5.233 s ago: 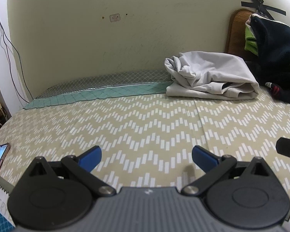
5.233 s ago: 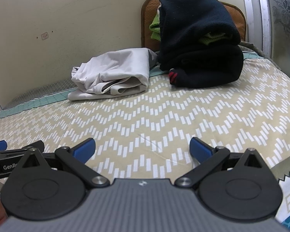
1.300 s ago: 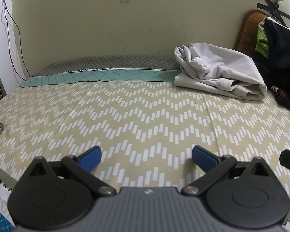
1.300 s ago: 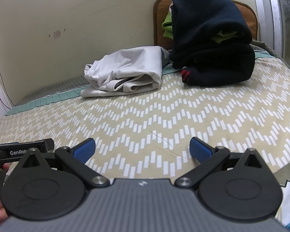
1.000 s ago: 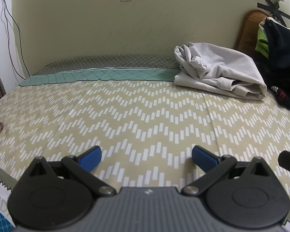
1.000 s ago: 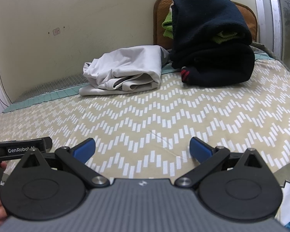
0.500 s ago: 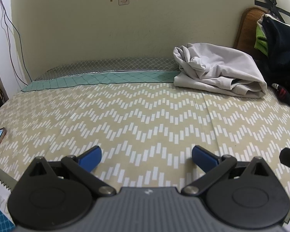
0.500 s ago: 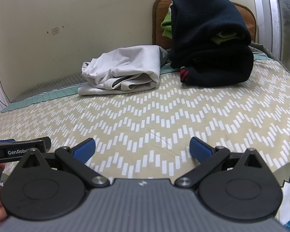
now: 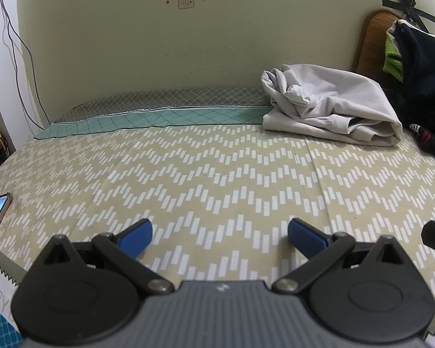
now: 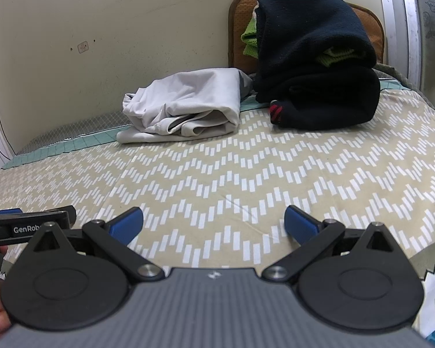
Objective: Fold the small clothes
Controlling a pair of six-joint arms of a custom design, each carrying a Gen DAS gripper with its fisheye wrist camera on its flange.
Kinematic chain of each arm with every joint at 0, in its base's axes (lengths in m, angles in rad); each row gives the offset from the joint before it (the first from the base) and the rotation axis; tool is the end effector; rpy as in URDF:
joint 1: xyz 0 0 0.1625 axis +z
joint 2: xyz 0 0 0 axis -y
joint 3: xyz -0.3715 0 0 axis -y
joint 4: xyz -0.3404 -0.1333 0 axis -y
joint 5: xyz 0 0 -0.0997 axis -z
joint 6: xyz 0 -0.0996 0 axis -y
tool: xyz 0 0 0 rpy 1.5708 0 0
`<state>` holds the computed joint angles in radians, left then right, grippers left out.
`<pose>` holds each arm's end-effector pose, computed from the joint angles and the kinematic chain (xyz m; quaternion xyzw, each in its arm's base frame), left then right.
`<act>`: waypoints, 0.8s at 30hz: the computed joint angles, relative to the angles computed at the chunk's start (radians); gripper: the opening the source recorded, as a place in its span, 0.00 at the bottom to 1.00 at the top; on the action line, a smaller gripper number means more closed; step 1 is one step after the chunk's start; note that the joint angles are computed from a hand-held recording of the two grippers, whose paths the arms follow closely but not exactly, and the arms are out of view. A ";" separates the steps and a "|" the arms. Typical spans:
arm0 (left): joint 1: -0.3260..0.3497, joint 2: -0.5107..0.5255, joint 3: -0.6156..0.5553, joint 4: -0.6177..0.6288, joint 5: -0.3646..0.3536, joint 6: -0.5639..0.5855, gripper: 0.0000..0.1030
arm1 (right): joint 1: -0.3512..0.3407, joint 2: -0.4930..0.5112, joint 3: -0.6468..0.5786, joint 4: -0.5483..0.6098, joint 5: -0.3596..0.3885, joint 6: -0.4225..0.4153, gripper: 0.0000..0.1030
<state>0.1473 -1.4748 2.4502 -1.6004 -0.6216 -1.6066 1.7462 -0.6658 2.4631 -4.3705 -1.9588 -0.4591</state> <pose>-0.2038 -0.2469 0.1357 0.1349 0.8076 -0.3836 0.4272 0.1547 -0.3251 0.0947 0.1804 -0.8465 0.4428 0.2340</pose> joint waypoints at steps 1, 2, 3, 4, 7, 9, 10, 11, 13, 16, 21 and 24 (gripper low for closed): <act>0.000 -0.004 0.002 0.001 0.001 0.001 1.00 | 0.001 0.001 0.000 -0.001 -0.002 0.000 1.00; 0.002 -0.018 0.008 0.003 0.004 0.008 1.00 | 0.001 0.001 0.000 -0.001 -0.002 0.000 1.00; 0.003 -0.025 0.011 0.004 0.005 0.011 1.00 | 0.001 0.001 0.000 -0.001 -0.002 0.000 1.00; 0.002 -0.030 0.012 0.007 0.004 0.013 1.00 | 0.001 0.001 0.000 0.000 -0.002 0.000 1.00; 0.002 -0.031 0.012 0.007 0.005 0.014 1.00 | 0.001 0.001 -0.001 0.000 -0.002 0.000 1.00; 0.002 -0.031 0.012 0.007 0.005 0.014 1.00 | 0.000 0.000 0.000 0.000 -0.001 0.000 1.00; 0.002 -0.031 0.011 0.008 0.004 0.013 1.00 | 0.001 0.000 0.000 0.000 -0.001 0.000 1.00; 0.002 -0.031 0.011 0.009 0.004 0.012 1.00 | 0.001 0.000 0.000 0.000 -0.001 0.000 1.00; 0.002 -0.030 0.011 0.008 0.004 0.012 1.00 | 0.001 0.000 -0.001 0.000 -0.001 0.001 1.00; 0.003 -0.030 0.009 0.012 0.004 0.012 1.00 | 0.000 0.000 -0.001 0.000 0.001 0.001 1.00; 0.008 -0.034 0.010 0.012 0.005 0.015 1.00 | -0.003 0.000 0.002 -0.003 0.006 0.003 1.00; 0.008 -0.034 0.010 0.012 0.005 0.015 1.00 | -0.003 0.001 0.002 -0.005 0.007 0.004 1.00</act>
<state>0.1557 -1.5093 2.4603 -1.5881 -0.6165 -1.5917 1.7433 -0.6645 2.4651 -4.3757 -1.9519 -0.4556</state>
